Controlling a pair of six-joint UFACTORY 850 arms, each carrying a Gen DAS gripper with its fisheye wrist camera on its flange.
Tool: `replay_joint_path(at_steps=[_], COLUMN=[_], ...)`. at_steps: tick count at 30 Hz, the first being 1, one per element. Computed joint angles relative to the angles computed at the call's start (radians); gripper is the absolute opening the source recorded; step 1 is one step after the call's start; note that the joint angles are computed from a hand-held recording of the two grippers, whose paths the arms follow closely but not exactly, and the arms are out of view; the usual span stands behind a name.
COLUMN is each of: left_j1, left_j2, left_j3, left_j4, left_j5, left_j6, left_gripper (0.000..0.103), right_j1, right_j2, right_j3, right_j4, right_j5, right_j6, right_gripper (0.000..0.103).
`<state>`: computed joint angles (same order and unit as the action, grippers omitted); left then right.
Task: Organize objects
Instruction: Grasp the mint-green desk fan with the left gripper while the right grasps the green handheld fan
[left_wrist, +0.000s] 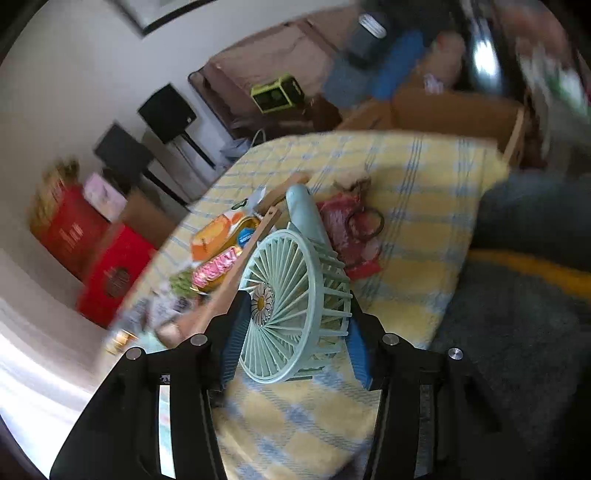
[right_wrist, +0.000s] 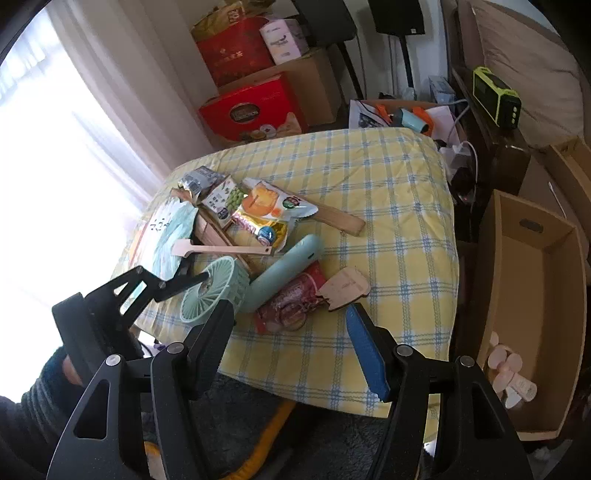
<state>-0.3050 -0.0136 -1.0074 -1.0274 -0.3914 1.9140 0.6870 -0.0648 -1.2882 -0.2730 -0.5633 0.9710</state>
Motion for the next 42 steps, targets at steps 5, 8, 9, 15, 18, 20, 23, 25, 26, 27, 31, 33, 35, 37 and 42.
replay_joint_path(at_steps=[5,8,9,15,18,20,23,25,26,27,31,33,35,37,42], left_j1=[0.135,0.175,0.183,0.232,0.227,0.219,0.217,0.215,0.220,0.223,0.234,0.242,0.240,0.243,0.233], left_j2=[-0.126,-0.192,-0.209,-0.300,-0.302,-0.288,-0.277,-0.280,-0.277,-0.270,-0.200,-0.197,-0.195,-0.191,-0.163], left_j3=[-0.185,-0.258,-0.277,-0.360,-0.362,-0.349,-0.327,-0.315,-0.304,-0.294,-0.221,-0.217,-0.208,-0.206,-0.187], left_j4=[0.069,0.059,0.059,0.025,0.033,0.041,0.041,0.040,0.020,0.010,-0.054,-0.053,-0.038,-0.042,-0.020], left_j5=[-0.479,-0.613,-0.635,-0.739,-0.722,-0.699,-0.685,-0.683,-0.681,-0.673,-0.596,-0.619,-0.611,-0.614,-0.572], left_j6=[-0.375,-0.493,-0.524,-0.707,-0.705,-0.688,-0.692,-0.702,-0.682,-0.662,-0.540,-0.533,-0.533,-0.538,-0.519], left_gripper=[0.046,0.044,0.043,0.031,0.030,0.032,0.032,0.032,0.031,0.029,0.025,0.025,0.025,0.025,0.025], right_j1=[-0.003,-0.009,-0.012,-0.040,-0.053,-0.061,-0.070,-0.071,-0.073,-0.074,-0.097,-0.112,-0.117,-0.117,-0.114], right_j2=[0.013,0.019,0.023,0.026,0.015,0.011,0.007,0.005,0.004,0.003,0.004,0.004,-0.017,-0.065,-0.163], right_j3=[0.010,0.018,0.025,0.056,0.060,0.065,0.072,0.074,0.076,0.077,0.101,0.115,0.088,0.023,-0.073], right_j4=[0.007,0.023,0.036,0.204,0.275,0.310,0.344,0.346,0.361,0.366,0.498,0.624,0.619,0.602,0.684], right_j5=[0.013,0.029,0.039,0.113,0.127,0.140,0.159,0.171,0.176,0.181,0.219,0.252,0.225,0.161,0.104], right_j6=[-0.001,-0.005,-0.007,-0.102,-0.141,-0.150,-0.158,-0.153,-0.162,-0.162,-0.203,-0.274,-0.254,-0.244,-0.307], right_gripper=[0.065,0.065,0.065,0.065,0.065,0.066,0.067,0.067,0.067,0.069,0.073,0.073,0.075,0.076,0.076])
